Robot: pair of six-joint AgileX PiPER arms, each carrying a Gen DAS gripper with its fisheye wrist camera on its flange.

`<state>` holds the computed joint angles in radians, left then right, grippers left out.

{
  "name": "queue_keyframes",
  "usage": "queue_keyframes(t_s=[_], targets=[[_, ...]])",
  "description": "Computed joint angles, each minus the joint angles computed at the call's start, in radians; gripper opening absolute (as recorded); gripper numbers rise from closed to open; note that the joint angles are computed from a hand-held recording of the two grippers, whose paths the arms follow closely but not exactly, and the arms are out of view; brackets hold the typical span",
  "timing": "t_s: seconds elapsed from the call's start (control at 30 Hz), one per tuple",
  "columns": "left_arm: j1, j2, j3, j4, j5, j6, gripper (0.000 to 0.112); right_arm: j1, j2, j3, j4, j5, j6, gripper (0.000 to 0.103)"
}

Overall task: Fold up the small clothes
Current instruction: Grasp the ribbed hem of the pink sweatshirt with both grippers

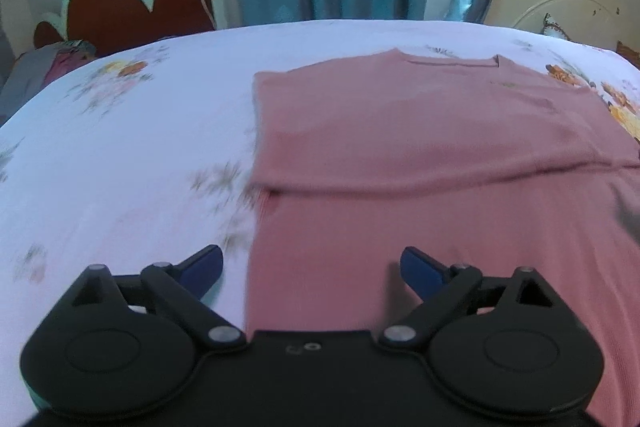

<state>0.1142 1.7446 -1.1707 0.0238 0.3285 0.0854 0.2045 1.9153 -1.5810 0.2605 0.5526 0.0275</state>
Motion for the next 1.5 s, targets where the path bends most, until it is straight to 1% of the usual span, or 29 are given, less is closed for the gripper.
queue_keyframes(t_s=[0.03,0.13,0.2,0.27,0.33,0.37,0.47,0.53,0.6,0.63,0.67,0.7,0.8,0.83,0.9,0.97,1.0,1.03,1.1,1.17,1.27,1.33,1.4,1.43,1.47,1.5], targets=[[-0.003,-0.023,0.028,0.045,-0.002,-0.047,0.092,-0.018,-0.031,0.046,0.028,-0.010,-0.029,0.062],[-0.018,-0.107,0.134,0.197,-0.007,-0.214,0.090,-0.090,-0.136,0.200,0.162,-0.035,-0.169,0.062],[-0.027,-0.163,0.199,0.270,0.001,-0.302,0.089,-0.145,-0.210,0.298,0.259,-0.036,-0.287,0.062],[-0.031,-0.224,0.266,0.306,0.005,-0.351,0.087,-0.194,-0.271,0.376,0.336,-0.023,-0.385,0.062],[-0.022,-0.283,0.328,0.284,0.010,-0.340,0.085,-0.254,-0.336,0.460,0.431,0.006,-0.502,0.062],[-0.009,-0.317,0.359,0.232,0.015,-0.300,0.080,-0.285,-0.370,0.502,0.467,0.022,-0.546,0.062],[0.073,-0.396,0.419,-0.049,0.039,-0.073,0.072,-0.363,-0.449,0.604,0.524,0.066,-0.615,0.062],[0.147,-0.455,0.465,-0.240,0.062,0.078,0.072,-0.441,-0.484,0.663,0.608,0.141,-0.695,0.062],[0.213,-0.505,0.505,-0.385,0.095,0.207,0.071,-0.500,-0.521,0.720,0.646,0.200,-0.735,0.061],[0.239,-0.528,0.520,-0.439,0.116,0.260,0.071,-0.523,-0.533,0.740,0.661,0.229,-0.755,0.053],[0.270,-0.549,0.536,-0.499,0.138,0.327,0.070,-0.540,-0.548,0.760,0.669,0.252,-0.767,0.048],[0.302,-0.569,0.550,-0.553,0.164,0.392,0.070,-0.557,-0.571,0.785,0.680,0.271,-0.782,0.046],[0.399,-0.611,0.578,-0.685,0.252,0.544,0.068,-0.599,-0.618,0.836,0.712,0.333,-0.812,0.046],[0.438,-0.617,0.584,-0.738,0.292,0.599,0.068,-0.616,-0.624,0.847,0.726,0.359,-0.823,0.046],[0.531,-0.604,0.582,-0.846,0.397,0.721,0.068,-0.657,-0.638,0.876,0.753,0.425,-0.848,0.046],[0.615,-0.581,0.579,-0.916,0.507,0.807,0.068,-0.691,-0.638,0.899,0.787,0.478,-0.881,0.046],[0.637,-0.558,0.574,-0.945,0.548,0.836,0.068,-0.708,-0.632,0.906,0.805,0.503,-0.899,0.046],[0.665,-0.530,0.569,-0.977,0.595,0.866,0.066,-0.715,-0.622,0.905,0.820,0.512,-0.905,0.046],[0.667,-0.488,0.560,-1.016,0.614,0.873,0.066,-0.717,-0.581,0.882,0.853,0.509,-0.900,0.046],[0.647,-0.435,0.544,-1.066,0.601,0.893,0.059,-0.705,-0.533,0.853,0.890,0.488,-0.892,0.046],[0.645,-0.353,0.536,-1.161,0.599,0.942,0.059,-0.689,-0.468,0.822,0.932,0.479,-0.875,0.046],[0.663,-0.320,0.530,-1.190,0.633,0.967,0.059,-0.697,-0.465,0.829,0.931,0.508,-0.888,0.046],[0.700,-0.293,0.531,-1.192,0.701,0.999,0.058,-0.714,-0.477,0.856,0.927,0.556,-0.918,0.046],[0.717,-0.290,0.540,-1.188,0.724,1.020,0.054,-0.727,-0.484,0.870,0.921,0.588,-0.936,0.046],[0.726,-0.292,0.548,-1.184,0.728,1.032,0.050,-0.739,-0.494,0.888,0.921,0.609,-0.957,0.046],[0.739,-0.296,0.557,-1.181,0.735,1.042,0.048,-0.753,-0.512,0.909,0.923,0.627,-0.976,0.046]])
